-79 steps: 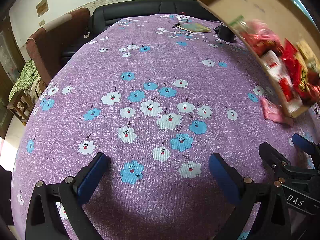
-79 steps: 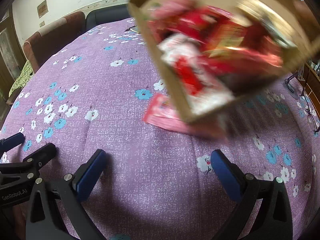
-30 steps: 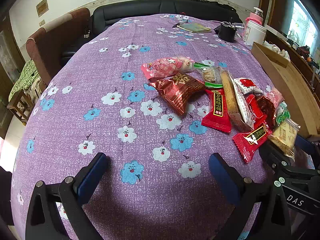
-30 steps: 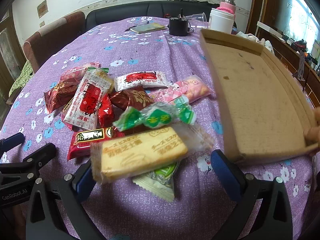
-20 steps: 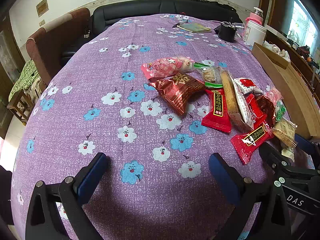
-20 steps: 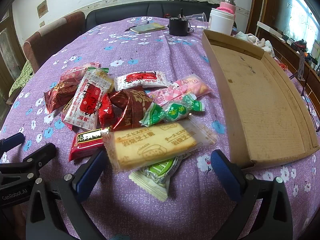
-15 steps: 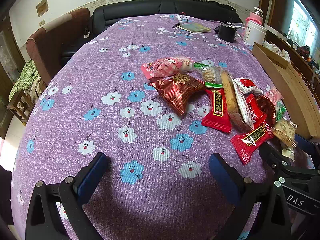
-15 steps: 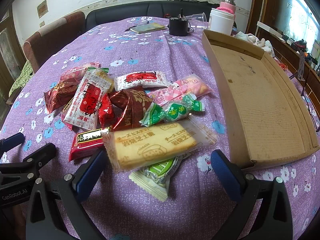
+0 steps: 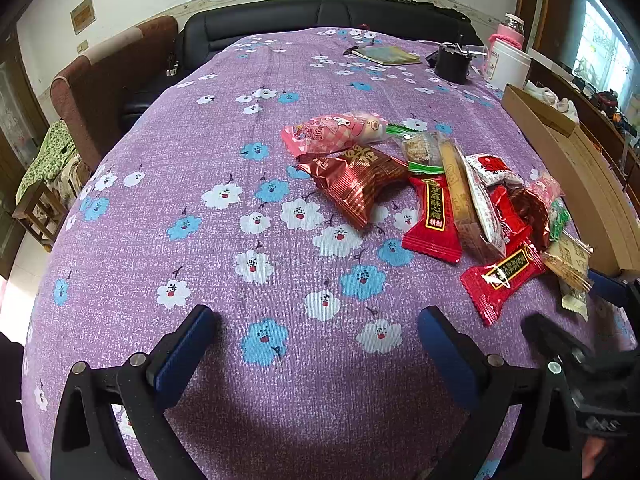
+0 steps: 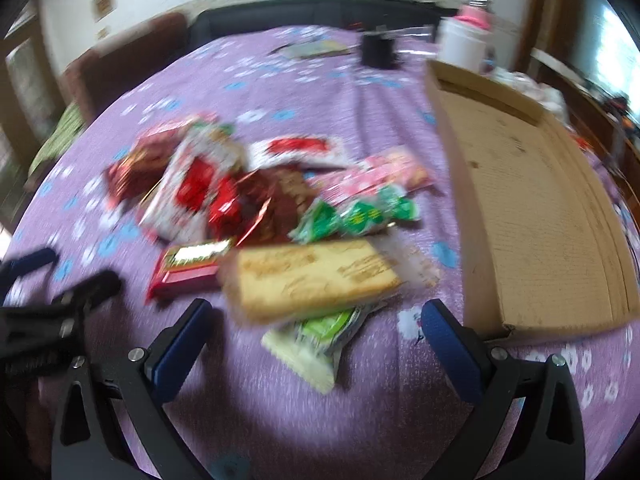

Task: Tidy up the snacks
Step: 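Move both grippers toward the pile of wrapped snacks, then grasp the red candy bar with the left gripper while the right gripper grasps the green-and-white packet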

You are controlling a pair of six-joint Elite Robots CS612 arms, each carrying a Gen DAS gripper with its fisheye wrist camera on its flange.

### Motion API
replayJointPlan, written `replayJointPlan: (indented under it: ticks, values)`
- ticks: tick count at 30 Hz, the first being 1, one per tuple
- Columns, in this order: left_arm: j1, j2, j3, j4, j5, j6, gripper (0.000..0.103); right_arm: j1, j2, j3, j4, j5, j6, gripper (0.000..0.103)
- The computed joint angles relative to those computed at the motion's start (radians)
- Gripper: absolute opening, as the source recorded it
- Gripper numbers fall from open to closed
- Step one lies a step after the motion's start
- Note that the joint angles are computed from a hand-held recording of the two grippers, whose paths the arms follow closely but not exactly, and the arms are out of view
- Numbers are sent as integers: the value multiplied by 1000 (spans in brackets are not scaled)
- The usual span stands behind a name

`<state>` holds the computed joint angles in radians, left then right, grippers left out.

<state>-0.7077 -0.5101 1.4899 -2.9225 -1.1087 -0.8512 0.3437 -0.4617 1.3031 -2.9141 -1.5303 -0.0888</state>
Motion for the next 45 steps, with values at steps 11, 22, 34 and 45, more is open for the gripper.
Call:
replayJointPlan:
  ticks: [11,22,34,45]
  values:
    - [-38,-32,100,-210,46,67,102,-82,-100,173,-57,406,-201,103]
    - [-63,-36,150,-363,117,88,102,-100,-67,92,26,442,-43,96]
    - [-56,-35,144,-366,100,103,102,-65,8,-65,155,386,90,83]
    - [-49,-59,186,-373,84,29,102,-16,45,-180,321,493,-202,74]
